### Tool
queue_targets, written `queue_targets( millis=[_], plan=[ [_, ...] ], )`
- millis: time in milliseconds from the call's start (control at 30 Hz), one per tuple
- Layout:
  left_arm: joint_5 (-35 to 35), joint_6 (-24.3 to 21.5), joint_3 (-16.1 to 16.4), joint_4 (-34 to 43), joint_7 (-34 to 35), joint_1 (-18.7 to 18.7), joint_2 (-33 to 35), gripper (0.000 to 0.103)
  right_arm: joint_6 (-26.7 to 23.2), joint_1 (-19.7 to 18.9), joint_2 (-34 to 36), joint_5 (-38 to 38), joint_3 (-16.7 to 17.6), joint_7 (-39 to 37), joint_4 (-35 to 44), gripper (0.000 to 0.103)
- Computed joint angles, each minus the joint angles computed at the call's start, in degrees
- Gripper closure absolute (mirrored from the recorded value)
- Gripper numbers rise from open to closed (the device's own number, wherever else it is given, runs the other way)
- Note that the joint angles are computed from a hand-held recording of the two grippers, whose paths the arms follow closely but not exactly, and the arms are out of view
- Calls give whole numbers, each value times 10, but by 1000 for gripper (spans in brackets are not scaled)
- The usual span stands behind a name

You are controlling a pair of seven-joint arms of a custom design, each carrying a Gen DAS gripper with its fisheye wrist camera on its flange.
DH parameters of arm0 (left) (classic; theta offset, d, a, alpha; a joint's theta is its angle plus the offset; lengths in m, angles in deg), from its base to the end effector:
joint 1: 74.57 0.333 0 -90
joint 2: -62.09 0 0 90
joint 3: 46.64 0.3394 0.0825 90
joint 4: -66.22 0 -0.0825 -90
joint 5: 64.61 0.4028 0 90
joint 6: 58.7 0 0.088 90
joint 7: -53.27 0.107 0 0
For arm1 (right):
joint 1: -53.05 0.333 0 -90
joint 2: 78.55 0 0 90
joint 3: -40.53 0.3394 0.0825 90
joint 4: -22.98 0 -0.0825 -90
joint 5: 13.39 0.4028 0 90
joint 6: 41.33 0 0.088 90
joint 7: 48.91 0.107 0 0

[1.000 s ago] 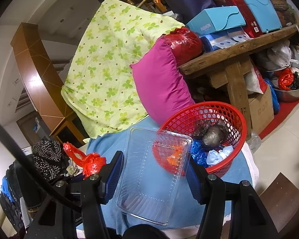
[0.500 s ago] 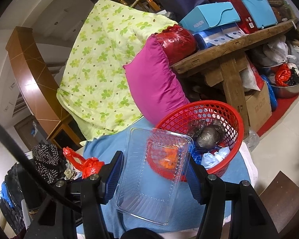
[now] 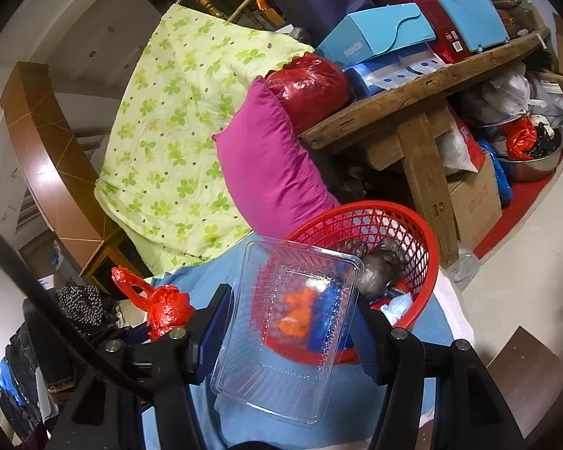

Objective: Collect trash
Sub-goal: 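Carry the clear tray and red bag over the red mesh basket, then lower both tools into the basket and open them to drop tray and bag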

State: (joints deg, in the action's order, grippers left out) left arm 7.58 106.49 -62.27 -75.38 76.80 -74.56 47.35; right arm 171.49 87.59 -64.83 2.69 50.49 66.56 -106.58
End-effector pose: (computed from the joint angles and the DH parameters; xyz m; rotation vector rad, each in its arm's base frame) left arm 0.4448 -0.1847 0.4368 -1.3990 1.8468 -0.5601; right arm 0.4536 0.3859 0.4121 -1.3493 1.4061 -0.1839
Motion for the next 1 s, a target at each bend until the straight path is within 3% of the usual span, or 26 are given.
queue_targets(
  millis=[733, 1000],
  plan=[
    [-9, -23, 27, 110, 33, -58, 112, 55, -27, -73, 21, -111, -1, 83, 30, 40],
    [-25, 1, 47, 136, 57, -73, 147, 54, -40, -97, 45, -150, 2, 115, 59, 40]
  ],
)
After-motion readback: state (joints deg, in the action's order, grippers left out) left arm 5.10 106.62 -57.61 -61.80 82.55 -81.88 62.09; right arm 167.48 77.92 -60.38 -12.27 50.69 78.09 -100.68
